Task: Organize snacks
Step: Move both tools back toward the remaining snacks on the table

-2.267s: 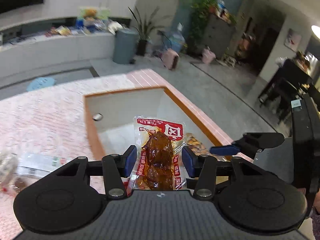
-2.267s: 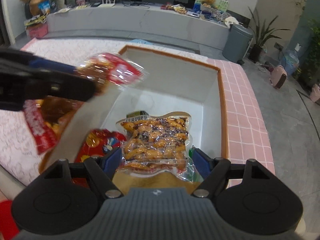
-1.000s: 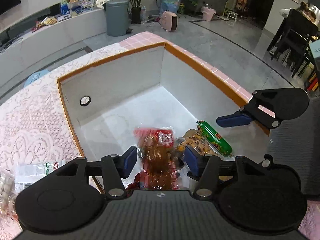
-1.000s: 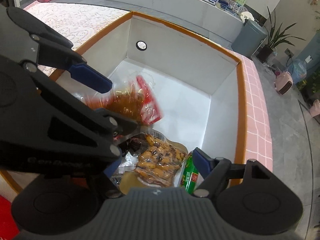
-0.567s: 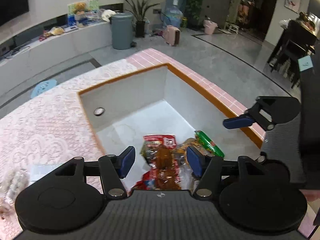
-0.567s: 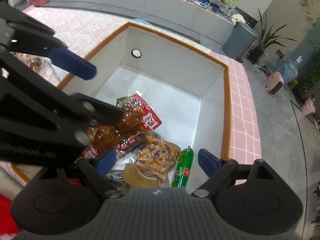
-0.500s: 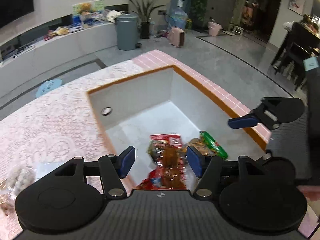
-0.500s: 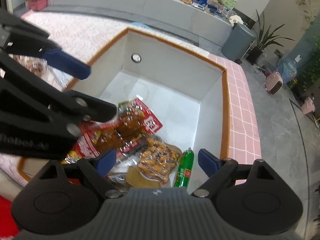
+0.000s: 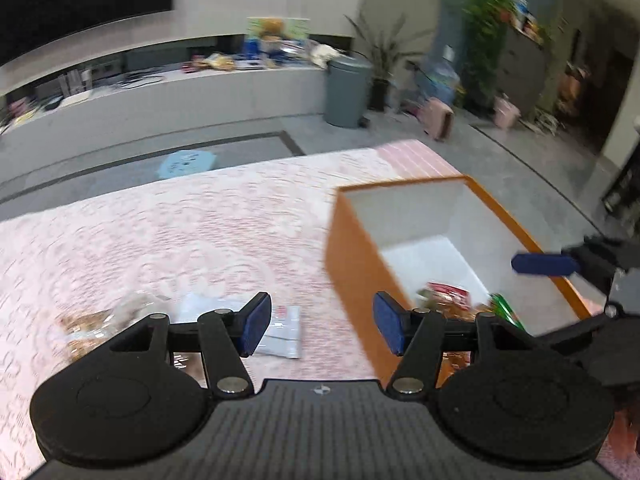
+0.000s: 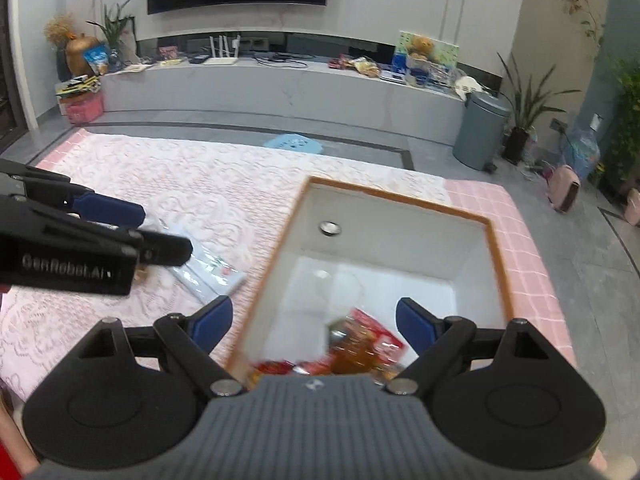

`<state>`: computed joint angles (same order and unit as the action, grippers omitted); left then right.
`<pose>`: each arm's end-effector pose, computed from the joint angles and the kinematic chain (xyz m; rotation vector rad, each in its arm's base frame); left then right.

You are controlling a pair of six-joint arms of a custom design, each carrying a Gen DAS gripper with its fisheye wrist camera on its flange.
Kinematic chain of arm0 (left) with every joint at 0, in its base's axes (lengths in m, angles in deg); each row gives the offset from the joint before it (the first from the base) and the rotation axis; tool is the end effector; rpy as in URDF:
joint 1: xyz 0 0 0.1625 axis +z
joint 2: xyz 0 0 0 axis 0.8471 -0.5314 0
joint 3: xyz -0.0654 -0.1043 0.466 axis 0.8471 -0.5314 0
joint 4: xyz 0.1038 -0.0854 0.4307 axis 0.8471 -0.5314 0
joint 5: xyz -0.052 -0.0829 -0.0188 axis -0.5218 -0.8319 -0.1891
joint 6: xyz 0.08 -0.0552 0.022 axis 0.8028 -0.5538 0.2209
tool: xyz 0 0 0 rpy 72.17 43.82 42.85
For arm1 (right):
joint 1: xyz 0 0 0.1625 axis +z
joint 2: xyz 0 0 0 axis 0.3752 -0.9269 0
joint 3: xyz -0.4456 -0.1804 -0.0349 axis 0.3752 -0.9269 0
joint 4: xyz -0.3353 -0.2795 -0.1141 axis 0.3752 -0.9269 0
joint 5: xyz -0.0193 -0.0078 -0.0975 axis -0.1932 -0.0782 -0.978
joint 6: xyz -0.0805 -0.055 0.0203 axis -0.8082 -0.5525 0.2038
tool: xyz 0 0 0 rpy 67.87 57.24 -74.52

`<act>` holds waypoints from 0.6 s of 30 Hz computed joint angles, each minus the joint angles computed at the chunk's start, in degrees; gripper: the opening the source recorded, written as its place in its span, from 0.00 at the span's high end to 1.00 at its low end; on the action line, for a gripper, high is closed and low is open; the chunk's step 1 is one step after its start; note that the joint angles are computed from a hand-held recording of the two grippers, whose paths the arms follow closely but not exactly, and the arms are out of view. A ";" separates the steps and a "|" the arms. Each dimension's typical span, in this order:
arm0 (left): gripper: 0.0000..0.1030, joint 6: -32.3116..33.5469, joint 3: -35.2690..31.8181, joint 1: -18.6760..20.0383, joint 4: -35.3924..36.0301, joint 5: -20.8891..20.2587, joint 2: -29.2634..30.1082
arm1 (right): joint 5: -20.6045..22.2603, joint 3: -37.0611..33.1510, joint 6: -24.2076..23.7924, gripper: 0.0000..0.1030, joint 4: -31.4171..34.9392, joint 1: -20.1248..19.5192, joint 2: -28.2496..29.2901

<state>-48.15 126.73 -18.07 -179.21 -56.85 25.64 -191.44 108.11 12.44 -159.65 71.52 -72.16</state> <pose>-0.3385 -0.5495 0.1008 0.6146 2.3953 -0.8548 0.1297 -0.5780 0.2807 0.7744 -2.2655 0.7708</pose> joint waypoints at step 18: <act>0.25 -3.73 10.34 5.10 -9.46 6.25 -7.76 | 0.99 -0.52 5.59 0.16 -4.57 4.40 12.34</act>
